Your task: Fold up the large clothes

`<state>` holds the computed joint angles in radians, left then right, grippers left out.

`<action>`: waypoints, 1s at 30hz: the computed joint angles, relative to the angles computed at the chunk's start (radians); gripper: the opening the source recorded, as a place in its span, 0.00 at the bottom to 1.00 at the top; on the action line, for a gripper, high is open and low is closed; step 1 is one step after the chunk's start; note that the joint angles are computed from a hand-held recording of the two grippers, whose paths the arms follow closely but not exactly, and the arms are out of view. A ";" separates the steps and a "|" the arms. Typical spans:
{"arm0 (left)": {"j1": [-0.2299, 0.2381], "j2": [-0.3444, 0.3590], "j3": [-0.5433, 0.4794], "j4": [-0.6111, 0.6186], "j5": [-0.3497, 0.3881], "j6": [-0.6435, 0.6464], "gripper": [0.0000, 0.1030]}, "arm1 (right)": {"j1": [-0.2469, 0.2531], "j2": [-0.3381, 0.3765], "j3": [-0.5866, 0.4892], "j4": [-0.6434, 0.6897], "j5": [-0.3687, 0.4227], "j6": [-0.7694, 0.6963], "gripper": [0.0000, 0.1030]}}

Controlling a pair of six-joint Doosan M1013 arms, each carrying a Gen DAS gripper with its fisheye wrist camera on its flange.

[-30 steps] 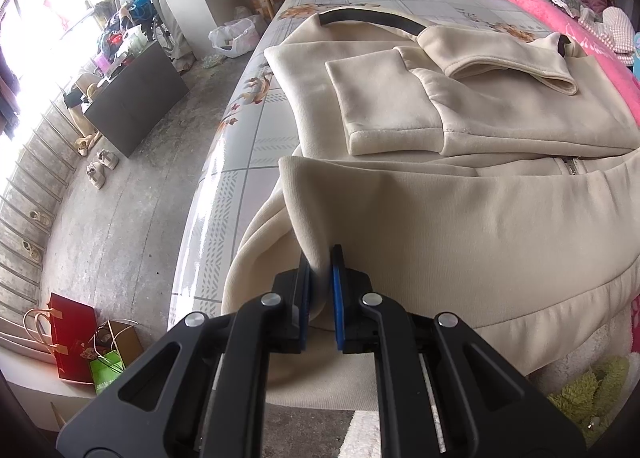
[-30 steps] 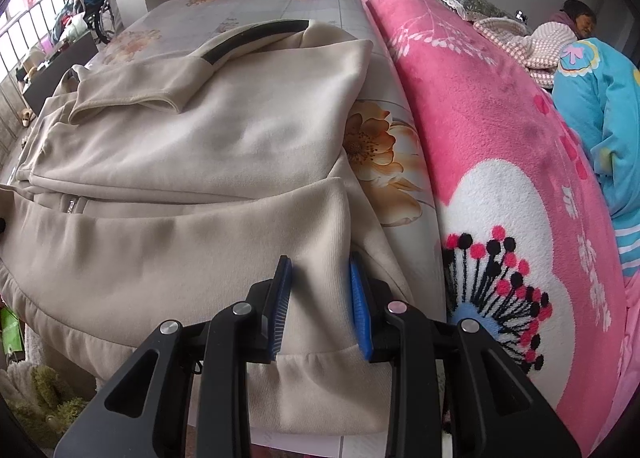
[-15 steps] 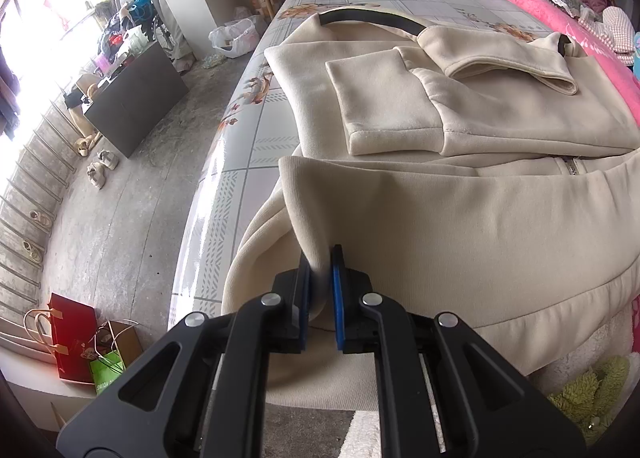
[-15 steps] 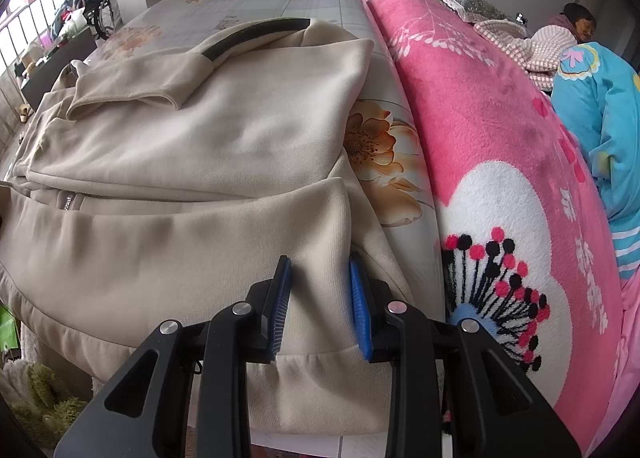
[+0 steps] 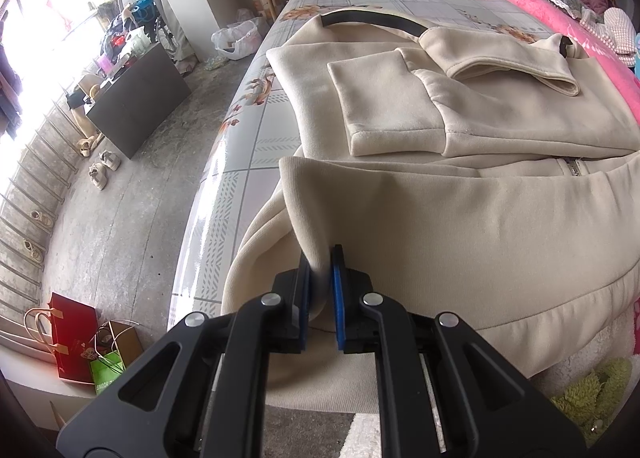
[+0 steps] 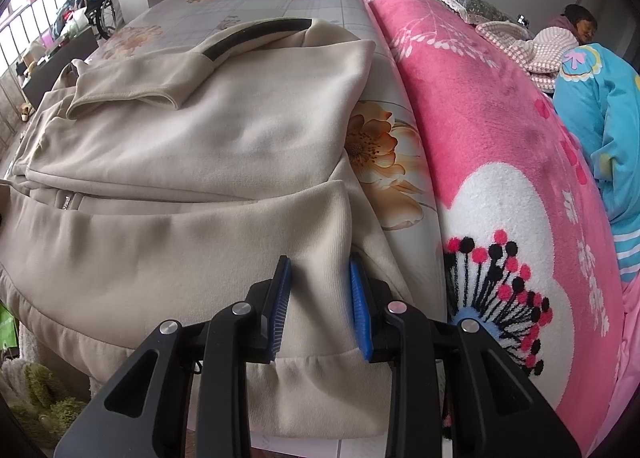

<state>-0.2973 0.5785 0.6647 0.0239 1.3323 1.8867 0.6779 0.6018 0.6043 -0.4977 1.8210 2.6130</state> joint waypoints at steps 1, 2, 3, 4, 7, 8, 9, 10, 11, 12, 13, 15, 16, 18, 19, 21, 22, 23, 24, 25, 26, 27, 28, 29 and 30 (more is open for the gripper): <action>0.000 -0.002 0.005 0.000 -0.006 -0.001 0.09 | 0.001 0.000 0.000 -0.004 0.000 -0.001 0.27; 0.000 -0.006 0.012 0.000 -0.014 -0.001 0.09 | 0.003 0.000 0.000 -0.011 0.001 -0.004 0.23; 0.000 -0.011 0.021 0.001 -0.023 0.000 0.09 | 0.004 0.000 0.000 -0.015 0.000 -0.004 0.21; -0.001 -0.016 0.031 0.004 -0.035 0.002 0.08 | 0.006 -0.003 0.004 -0.020 -0.004 0.002 0.15; -0.002 -0.036 0.066 0.010 -0.074 0.003 0.06 | 0.014 -0.017 0.018 -0.037 -0.026 0.024 0.08; -0.001 -0.042 0.076 0.006 -0.089 0.001 0.06 | 0.017 -0.019 0.019 -0.046 -0.029 0.024 0.07; 0.001 -0.051 0.089 -0.001 -0.106 -0.003 0.05 | 0.023 -0.018 0.014 -0.061 -0.026 0.021 0.07; 0.006 -0.061 0.103 -0.018 -0.127 -0.005 0.05 | 0.031 -0.015 0.005 -0.083 -0.020 0.015 0.06; 0.011 -0.074 0.120 -0.033 -0.151 -0.006 0.05 | 0.038 -0.014 0.000 -0.098 -0.017 0.013 0.06; 0.015 -0.087 0.137 -0.043 -0.174 -0.006 0.05 | 0.044 -0.016 -0.003 -0.114 -0.017 0.014 0.06; 0.020 -0.100 0.155 -0.059 -0.196 -0.002 0.05 | 0.052 -0.017 -0.004 -0.131 -0.018 0.019 0.06; 0.030 -0.128 0.188 -0.089 -0.238 0.011 0.04 | 0.068 -0.020 -0.009 -0.164 -0.019 0.028 0.06; 0.036 -0.145 0.208 -0.106 -0.262 0.021 0.04 | 0.078 -0.022 -0.011 -0.184 -0.019 0.034 0.06; 0.044 -0.175 0.241 -0.133 -0.302 0.040 0.04 | 0.096 -0.022 -0.021 -0.219 -0.015 0.043 0.06; 0.050 -0.192 0.259 -0.155 -0.324 0.053 0.04 | 0.107 -0.019 -0.030 -0.243 -0.008 0.045 0.06; 0.063 -0.218 0.280 -0.208 -0.349 0.073 0.04 | 0.126 -0.019 -0.042 -0.283 -0.004 0.060 0.06; 0.071 -0.223 0.279 -0.237 -0.350 0.081 0.04 | 0.133 -0.019 -0.047 -0.300 -0.002 0.065 0.06; 0.080 -0.227 0.276 -0.272 -0.345 0.087 0.04 | 0.139 -0.019 -0.053 -0.316 0.001 0.069 0.06; 0.086 -0.225 0.265 -0.299 -0.336 0.088 0.04 | 0.144 -0.018 -0.061 -0.330 0.003 0.073 0.06; 0.094 -0.225 0.256 -0.331 -0.332 0.091 0.04 | 0.148 -0.018 -0.067 -0.348 0.001 0.076 0.06; 0.098 -0.223 0.246 -0.355 -0.333 0.094 0.04 | 0.151 -0.015 -0.076 -0.364 0.001 0.077 0.06; 0.100 -0.222 0.239 -0.365 -0.336 0.097 0.04 | 0.152 -0.012 -0.087 -0.383 0.001 0.073 0.06; 0.100 -0.217 0.225 -0.372 -0.339 0.098 0.04 | 0.153 -0.009 -0.097 -0.399 0.000 0.069 0.06; 0.101 -0.208 0.208 -0.379 -0.341 0.099 0.04 | 0.152 -0.006 -0.107 -0.415 -0.004 0.061 0.06; 0.100 -0.202 0.195 -0.385 -0.343 0.102 0.04 | 0.150 -0.002 -0.118 -0.427 -0.007 0.054 0.06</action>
<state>-0.1972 0.3767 0.8595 -0.3615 0.9896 1.9882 0.8281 0.5999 0.4860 -0.9247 1.8138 2.6669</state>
